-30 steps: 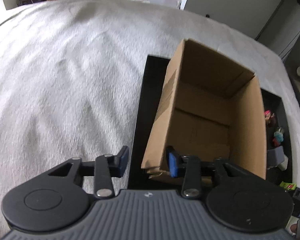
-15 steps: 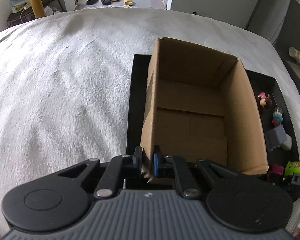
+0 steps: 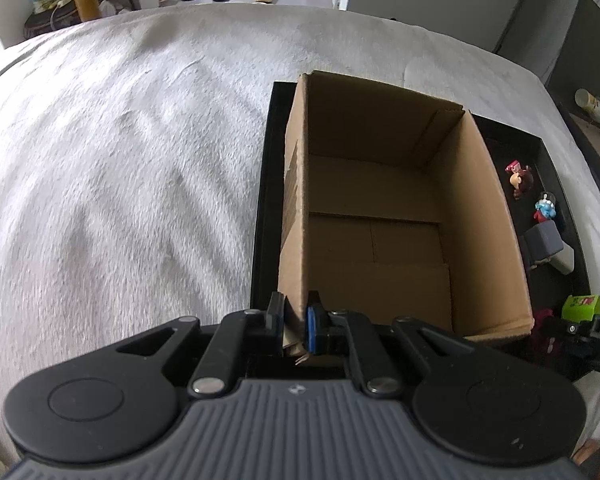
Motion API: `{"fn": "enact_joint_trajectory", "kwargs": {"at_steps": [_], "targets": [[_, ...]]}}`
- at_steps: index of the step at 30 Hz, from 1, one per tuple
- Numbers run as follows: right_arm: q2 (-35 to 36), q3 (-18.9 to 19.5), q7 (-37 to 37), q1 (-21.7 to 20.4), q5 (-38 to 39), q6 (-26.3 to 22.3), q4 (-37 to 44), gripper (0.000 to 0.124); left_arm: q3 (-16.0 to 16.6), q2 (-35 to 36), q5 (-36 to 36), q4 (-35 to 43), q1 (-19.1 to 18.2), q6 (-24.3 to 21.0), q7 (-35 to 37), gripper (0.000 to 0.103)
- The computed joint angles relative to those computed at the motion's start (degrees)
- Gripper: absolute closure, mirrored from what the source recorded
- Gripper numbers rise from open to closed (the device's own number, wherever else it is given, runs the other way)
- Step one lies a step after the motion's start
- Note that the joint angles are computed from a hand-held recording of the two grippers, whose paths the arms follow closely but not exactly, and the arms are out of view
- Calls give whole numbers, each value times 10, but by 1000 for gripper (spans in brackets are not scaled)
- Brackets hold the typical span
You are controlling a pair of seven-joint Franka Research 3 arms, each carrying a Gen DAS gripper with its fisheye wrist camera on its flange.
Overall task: Organize rigid objects
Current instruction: 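Lift the pink-haired doll with the right gripper and lower it into the box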
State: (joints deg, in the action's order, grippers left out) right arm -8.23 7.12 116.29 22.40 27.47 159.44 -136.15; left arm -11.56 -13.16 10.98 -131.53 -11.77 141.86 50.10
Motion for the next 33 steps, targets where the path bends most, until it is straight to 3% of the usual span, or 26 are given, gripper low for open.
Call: {"fn": "enact_joint_trajectory", "kwargs": {"at_steps": [10, 24, 33], "targets": [[-13, 1, -12, 6, -5, 3, 9, 84, -5, -9, 6, -7, -3, -3, -26, 93], [-13, 5, -25, 2, -29, 18, 34, 84, -9, -29, 32, -47, 0, 53, -71, 93], [11, 14, -1, -5, -85, 17, 79, 84, -2, -31, 23, -59, 0, 81, -70, 92]]}}
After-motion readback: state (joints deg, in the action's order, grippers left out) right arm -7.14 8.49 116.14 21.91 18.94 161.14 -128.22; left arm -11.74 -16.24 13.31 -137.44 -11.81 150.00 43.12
